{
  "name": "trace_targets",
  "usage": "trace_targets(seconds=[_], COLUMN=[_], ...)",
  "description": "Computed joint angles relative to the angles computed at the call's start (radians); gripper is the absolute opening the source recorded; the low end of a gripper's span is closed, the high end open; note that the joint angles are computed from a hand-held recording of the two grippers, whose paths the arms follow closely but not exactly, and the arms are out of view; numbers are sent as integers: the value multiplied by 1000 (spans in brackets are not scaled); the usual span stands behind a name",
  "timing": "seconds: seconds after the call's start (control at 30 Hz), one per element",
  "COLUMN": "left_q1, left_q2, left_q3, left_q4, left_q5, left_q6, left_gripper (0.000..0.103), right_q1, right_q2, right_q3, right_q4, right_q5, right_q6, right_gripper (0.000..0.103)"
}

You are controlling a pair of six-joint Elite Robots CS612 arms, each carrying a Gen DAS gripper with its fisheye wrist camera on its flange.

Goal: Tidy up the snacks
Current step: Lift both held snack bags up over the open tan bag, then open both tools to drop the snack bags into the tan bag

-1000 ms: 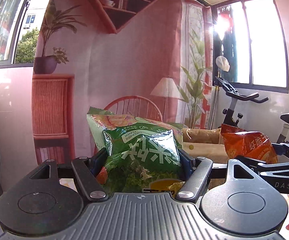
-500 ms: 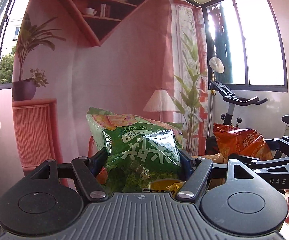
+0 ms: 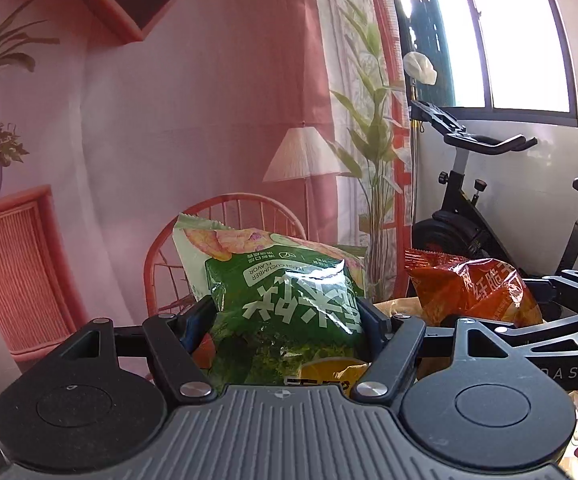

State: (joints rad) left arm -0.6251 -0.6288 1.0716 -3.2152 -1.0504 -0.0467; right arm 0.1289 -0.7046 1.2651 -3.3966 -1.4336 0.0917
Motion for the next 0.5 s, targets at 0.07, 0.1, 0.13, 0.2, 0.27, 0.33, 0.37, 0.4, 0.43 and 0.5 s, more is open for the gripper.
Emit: trace_targets(seconds=[0.07,0.1,0.13,0.2,0.27,0.33,0.37,0.4,0.43,0.5], left_q1=[5,8,9,11,14,13,13,12,11,12], left_q2=[8,11,14,18,20,23,24,23,20,14], left_q3=[-15,-21,-26,-31,-39,-41,-44,-43,-41,-33], left_q4=[33,44,54,73,97,98,103,104,101,98], left_q5=[-13,-19,-25,-35,-49,-46,-41,-40,-38,-39], left_q6=[-14,-19,-22,-24,-31,-30,-29,-29,-30,-36], left_gripper=[75,75,76,76,76,77,78,82,82,82], right_q1=[-2,-3,-5,-6,-7,-8,-8,-9,-10,-10], right_q2=[1,1,1,2,0,-1,-3,-5,-7,-11], right_q3=[-3,-1,-2,-4,-4,-3,-1,0,1,5], right_q4=[22,28,36,52,72,80,81,82,82,79], right_q5=[5,7,10,13,11,8,7,10,14,10], right_q6=[12,17,23,35,45,59,65,70,75,69], right_gripper=[85,85,85,86,86,86,89,92,93,93])
